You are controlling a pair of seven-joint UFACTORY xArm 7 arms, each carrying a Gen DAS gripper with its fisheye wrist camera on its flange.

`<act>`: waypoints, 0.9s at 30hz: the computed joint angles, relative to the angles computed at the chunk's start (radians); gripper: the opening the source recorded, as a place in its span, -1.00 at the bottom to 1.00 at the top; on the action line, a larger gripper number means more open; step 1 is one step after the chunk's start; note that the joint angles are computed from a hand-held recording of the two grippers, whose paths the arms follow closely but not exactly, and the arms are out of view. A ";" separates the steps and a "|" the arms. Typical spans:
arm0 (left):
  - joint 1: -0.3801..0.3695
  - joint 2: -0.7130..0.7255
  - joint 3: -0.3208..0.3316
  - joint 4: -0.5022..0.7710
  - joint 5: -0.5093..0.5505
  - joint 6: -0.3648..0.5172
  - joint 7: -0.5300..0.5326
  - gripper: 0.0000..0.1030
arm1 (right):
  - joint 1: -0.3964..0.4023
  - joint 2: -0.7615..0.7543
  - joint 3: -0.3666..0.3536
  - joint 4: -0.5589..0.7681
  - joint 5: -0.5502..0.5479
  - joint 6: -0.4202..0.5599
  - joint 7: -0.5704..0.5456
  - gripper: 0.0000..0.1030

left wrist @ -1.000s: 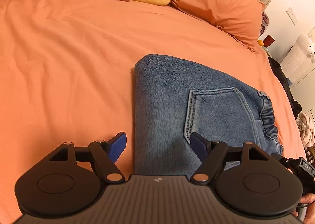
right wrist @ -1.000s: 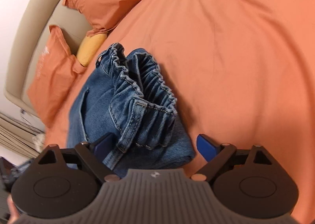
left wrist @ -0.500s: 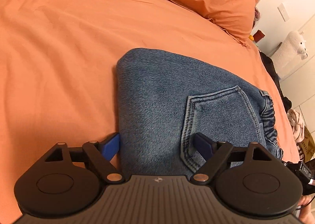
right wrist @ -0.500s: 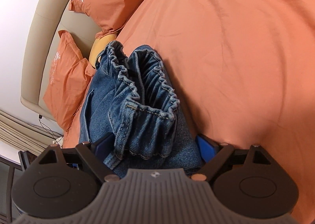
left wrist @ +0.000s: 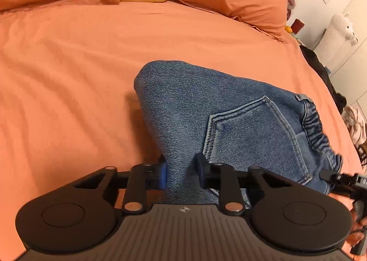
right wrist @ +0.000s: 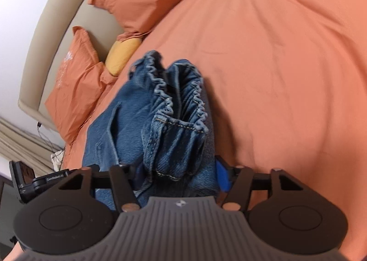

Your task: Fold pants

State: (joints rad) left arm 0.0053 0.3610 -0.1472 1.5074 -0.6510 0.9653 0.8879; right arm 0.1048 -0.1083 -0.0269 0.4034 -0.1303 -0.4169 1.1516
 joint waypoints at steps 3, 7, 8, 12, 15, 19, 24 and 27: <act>0.005 -0.039 0.001 -0.028 -0.006 0.002 0.023 -0.54 | 0.007 -0.040 -0.008 0.001 -0.016 0.021 -0.002 -0.07; 0.000 -0.090 0.015 -0.066 -0.001 0.011 0.033 -0.56 | 0.059 -0.116 -0.052 -0.010 -0.051 0.067 0.007 -0.10; 0.002 -0.097 0.021 -0.068 0.000 0.026 0.030 -0.56 | 0.077 -0.140 -0.061 -0.015 -0.051 0.085 0.006 -0.11; 0.015 -0.146 0.045 -0.092 -0.006 0.089 0.028 -0.56 | 0.079 -0.241 0.000 -0.043 0.026 0.143 -0.038 -0.12; 0.025 -0.182 0.068 -0.096 0.007 0.145 0.032 -0.57 | 0.086 -0.306 0.046 -0.049 0.079 0.193 -0.054 -0.13; 0.049 -0.219 0.103 -0.082 0.020 0.204 0.042 -0.57 | 0.091 -0.344 0.120 -0.028 0.141 0.226 -0.069 -0.14; 0.110 -0.220 0.153 -0.001 0.013 0.284 0.063 -0.57 | 0.057 -0.293 0.253 0.061 0.207 0.215 -0.083 -0.14; 0.160 -0.181 0.175 0.097 0.015 0.340 0.065 -0.57 | 0.004 -0.218 0.355 0.158 0.234 0.203 -0.098 -0.14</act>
